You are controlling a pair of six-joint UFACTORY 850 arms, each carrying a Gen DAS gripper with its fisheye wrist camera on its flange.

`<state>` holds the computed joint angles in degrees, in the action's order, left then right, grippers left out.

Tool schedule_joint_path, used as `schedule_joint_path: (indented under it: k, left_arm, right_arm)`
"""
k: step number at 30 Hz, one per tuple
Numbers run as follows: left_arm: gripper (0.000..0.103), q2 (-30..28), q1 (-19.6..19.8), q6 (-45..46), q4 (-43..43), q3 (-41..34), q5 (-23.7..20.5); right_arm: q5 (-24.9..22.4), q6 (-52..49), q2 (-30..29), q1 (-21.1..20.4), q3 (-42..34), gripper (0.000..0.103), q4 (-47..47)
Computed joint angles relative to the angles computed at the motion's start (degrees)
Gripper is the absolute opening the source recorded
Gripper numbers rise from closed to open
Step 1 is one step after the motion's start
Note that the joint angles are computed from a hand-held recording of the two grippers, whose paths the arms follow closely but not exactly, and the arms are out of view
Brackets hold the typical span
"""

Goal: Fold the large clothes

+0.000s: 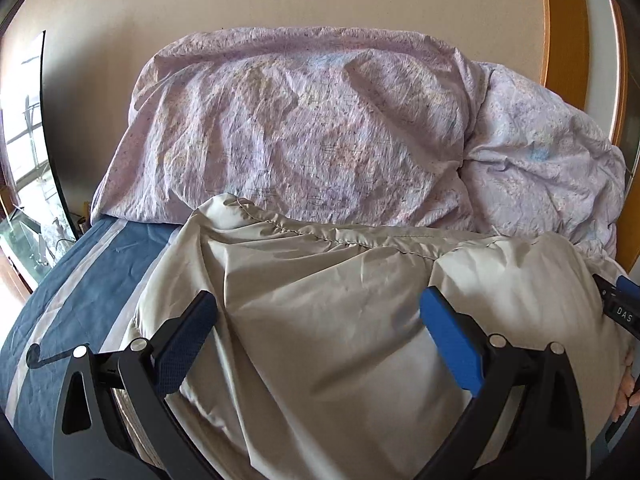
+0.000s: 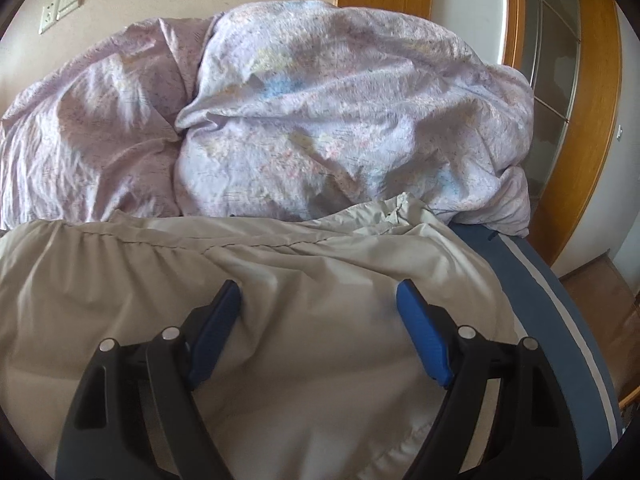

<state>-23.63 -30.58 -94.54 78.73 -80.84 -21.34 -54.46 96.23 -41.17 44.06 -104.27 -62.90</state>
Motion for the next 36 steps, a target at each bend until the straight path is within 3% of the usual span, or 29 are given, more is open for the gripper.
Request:
schedule_joint_path:
  k: [9,16,24,31,36]
  left_arm:
    - [0.102,-4.8,1.0,5.0,-7.5,-5.2,-2.2]
    - [0.102,-8.5,1.6,13.8,-17.6,-9.6,-2.9]
    - [0.102,-10.2,1.7,13.3,-16.7,-10.3,-2.0]
    - [0.102,-10.8,1.4,11.1,-14.3,-10.5,-3.2]
    - [0.102,-9.4,1.2,17.5,-20.4,-10.4,-5.5]
  right_arm:
    - [0.9,-3.8,-4.1,-2.5,-4.3,0.086,6.9]
    - [2.6,-4.6,-5.5,-3.8,-5.2,0.092,9.7]
    - [4.0,-3.7,-5.4,-4.0,-4.2,0.094,9.4]
    - [2.1,-4.2,-6.9,-3.6,-6.0,0.094,9.3]
    - [1.6,-6.7,-6.3,-3.3,-6.1,0.094,11.0]
